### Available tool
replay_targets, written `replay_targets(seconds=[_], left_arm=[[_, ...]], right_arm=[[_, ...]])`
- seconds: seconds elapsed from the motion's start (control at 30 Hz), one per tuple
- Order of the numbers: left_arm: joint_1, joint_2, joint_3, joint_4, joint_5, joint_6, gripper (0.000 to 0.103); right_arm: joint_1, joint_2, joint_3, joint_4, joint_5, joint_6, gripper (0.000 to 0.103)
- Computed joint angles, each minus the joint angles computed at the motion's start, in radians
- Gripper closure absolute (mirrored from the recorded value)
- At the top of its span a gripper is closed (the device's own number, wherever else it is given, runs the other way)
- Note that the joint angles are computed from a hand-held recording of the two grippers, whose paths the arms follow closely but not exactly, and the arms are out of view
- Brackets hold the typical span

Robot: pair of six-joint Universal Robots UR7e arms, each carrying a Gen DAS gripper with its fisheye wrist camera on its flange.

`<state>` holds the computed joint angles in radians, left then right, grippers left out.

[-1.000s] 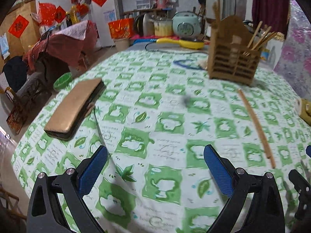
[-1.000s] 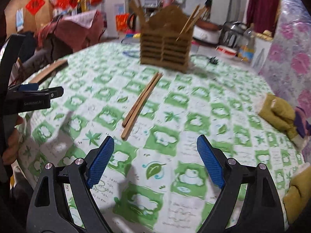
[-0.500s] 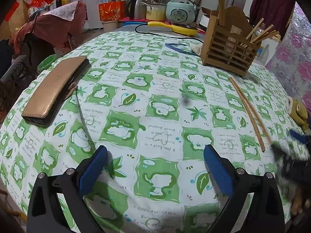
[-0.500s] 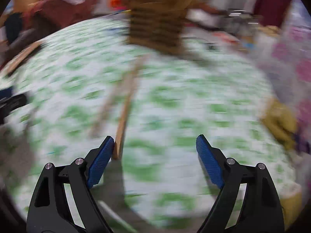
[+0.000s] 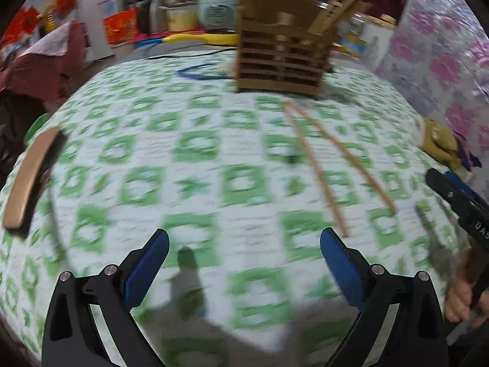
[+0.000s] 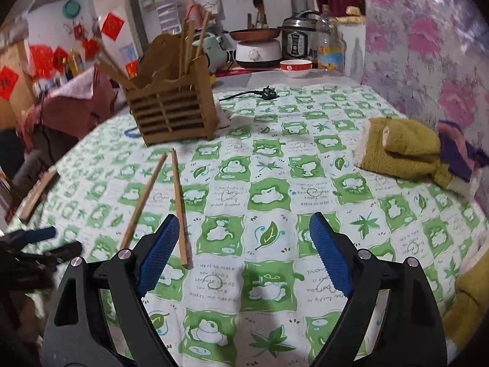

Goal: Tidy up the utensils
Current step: 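Move both open tools back over the last loose chopsticks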

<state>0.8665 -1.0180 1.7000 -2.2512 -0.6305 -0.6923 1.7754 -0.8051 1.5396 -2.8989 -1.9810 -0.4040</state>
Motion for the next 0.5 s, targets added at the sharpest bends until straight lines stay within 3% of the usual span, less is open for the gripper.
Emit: replay_targets(seconds=[0.27,0.4,0.5], left_arm=[[0.010,0.142,-0.143,0.025,-0.042,0.120,0.007],[0.023,0.162,-0.157,0.047,-0.037,0.128,0.018],[0.026,0.147,-0.140,0.041,0.016,0.115,0.031]], right_arm=[[-0.051,-0.028,-0.002,0.037,0.102,0.135,0.019],[-0.048,-0.025,-0.004,0.041,0.100,0.127,0.019],[-0.047,-0.023,-0.009,0.051,0.100,0.125,0.018]])
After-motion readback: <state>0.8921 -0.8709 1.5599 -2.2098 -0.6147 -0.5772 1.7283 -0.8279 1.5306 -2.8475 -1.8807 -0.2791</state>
